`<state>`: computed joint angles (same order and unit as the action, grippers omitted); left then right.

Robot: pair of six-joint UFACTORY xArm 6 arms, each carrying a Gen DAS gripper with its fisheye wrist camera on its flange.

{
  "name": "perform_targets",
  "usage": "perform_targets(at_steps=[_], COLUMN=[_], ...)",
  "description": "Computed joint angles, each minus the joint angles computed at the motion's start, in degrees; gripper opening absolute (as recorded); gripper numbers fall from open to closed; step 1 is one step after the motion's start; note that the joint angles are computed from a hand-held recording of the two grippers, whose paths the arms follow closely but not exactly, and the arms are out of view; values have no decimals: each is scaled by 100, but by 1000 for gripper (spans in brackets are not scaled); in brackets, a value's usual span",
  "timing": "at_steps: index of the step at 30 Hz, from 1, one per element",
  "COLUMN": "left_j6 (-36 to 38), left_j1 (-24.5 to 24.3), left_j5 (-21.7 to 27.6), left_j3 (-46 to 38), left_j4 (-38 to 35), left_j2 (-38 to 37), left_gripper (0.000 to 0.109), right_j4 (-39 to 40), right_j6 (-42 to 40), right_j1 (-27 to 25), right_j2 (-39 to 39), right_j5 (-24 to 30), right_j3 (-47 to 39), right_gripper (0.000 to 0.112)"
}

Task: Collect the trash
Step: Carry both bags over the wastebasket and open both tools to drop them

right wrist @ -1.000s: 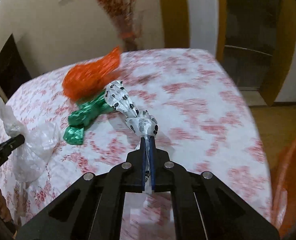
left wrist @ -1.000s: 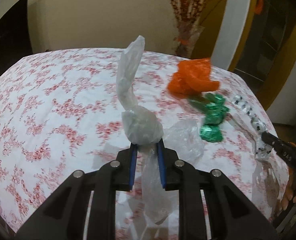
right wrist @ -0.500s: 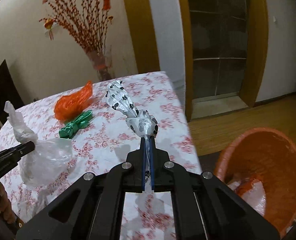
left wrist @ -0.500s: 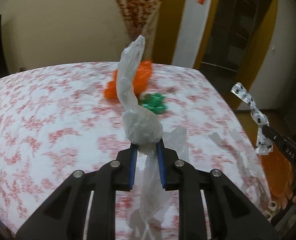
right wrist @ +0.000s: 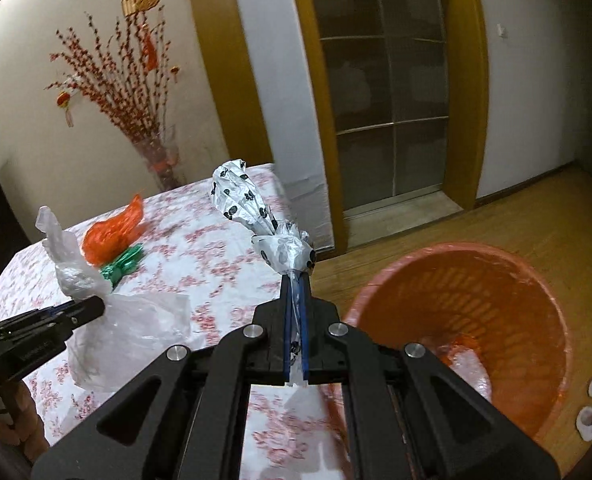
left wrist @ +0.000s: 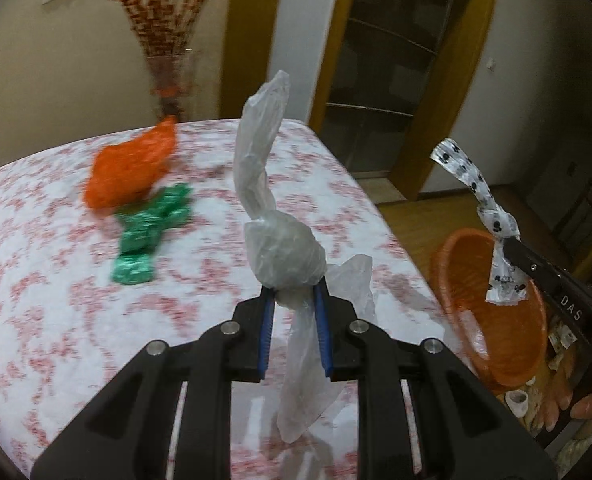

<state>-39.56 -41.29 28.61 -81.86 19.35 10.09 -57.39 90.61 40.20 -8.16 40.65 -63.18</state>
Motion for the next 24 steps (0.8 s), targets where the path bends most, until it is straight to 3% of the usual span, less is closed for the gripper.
perform_targets(at_steps=[24], left_j6=[1316], left_j1=[-1041], left_j5=[353], left_j3=[-2464], left_j4=[-1272], left_j2=[1821], left_gripper=[20], right_j4=[-486], right_j6=[1044], right_j1=[43], right_j2=[-1719], right_j5=[1148], right_j3=[1492], right_gripper=[4])
